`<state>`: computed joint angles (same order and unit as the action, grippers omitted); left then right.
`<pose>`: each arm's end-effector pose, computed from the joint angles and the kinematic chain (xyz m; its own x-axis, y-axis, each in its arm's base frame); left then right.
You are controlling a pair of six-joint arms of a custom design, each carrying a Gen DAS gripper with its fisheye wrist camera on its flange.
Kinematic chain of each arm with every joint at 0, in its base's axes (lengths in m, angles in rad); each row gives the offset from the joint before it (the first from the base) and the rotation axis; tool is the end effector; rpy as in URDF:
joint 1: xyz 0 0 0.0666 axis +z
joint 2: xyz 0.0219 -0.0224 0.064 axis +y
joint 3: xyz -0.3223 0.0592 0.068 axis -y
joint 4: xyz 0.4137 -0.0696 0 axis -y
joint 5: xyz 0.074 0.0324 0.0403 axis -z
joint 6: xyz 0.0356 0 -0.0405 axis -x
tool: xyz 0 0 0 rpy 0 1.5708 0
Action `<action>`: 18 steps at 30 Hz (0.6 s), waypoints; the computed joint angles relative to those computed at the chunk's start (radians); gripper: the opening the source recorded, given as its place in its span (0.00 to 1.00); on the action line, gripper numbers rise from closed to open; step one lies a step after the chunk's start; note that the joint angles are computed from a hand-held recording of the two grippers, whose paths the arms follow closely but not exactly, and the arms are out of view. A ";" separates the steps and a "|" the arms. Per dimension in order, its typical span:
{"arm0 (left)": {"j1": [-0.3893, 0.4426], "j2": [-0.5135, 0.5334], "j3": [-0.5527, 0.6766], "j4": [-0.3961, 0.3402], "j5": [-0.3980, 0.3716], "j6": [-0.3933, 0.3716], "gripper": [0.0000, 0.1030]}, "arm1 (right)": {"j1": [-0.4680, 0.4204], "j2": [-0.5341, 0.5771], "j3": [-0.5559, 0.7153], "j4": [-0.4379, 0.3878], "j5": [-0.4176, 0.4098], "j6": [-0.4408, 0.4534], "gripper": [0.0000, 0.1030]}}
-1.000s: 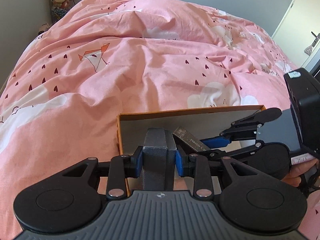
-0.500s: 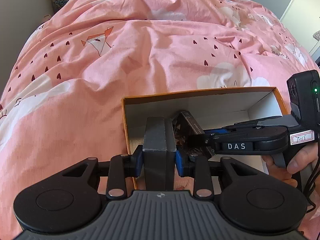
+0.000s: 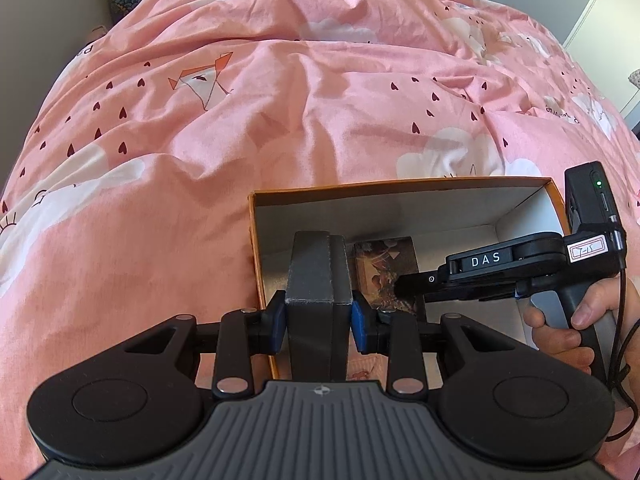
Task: Organize objects
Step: 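Carry the photo card box and black item over the shoebox with both grippers, then lower the photo card box in and open the right gripper while the left lowers the black box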
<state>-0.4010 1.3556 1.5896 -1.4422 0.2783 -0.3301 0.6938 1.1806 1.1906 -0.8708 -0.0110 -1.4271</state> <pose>0.4197 -0.1890 0.4546 -0.6636 0.6199 -0.4188 0.7189 0.6832 -0.1280 0.3438 0.2859 0.3754 -0.7218 0.6869 -0.0851 0.4847 0.5894 0.6463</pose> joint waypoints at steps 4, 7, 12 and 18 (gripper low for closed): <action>-0.001 0.001 0.007 -0.003 0.000 -0.003 0.35 | -0.007 -0.007 -0.049 0.095 -0.037 -0.074 0.22; 0.002 0.005 0.011 0.001 0.010 -0.003 0.35 | -0.004 0.051 0.016 0.078 -0.037 0.011 0.19; 0.000 -0.011 -0.001 0.058 0.010 -0.011 0.35 | -0.003 0.141 0.115 0.051 -0.058 0.130 0.18; -0.001 -0.008 0.002 0.061 0.008 -0.042 0.35 | -0.003 0.169 0.107 0.153 -0.106 0.079 0.10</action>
<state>-0.4025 1.3479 1.5915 -1.3812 0.2863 -0.3721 0.6904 1.3492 1.2974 -0.7177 -0.1175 -1.3480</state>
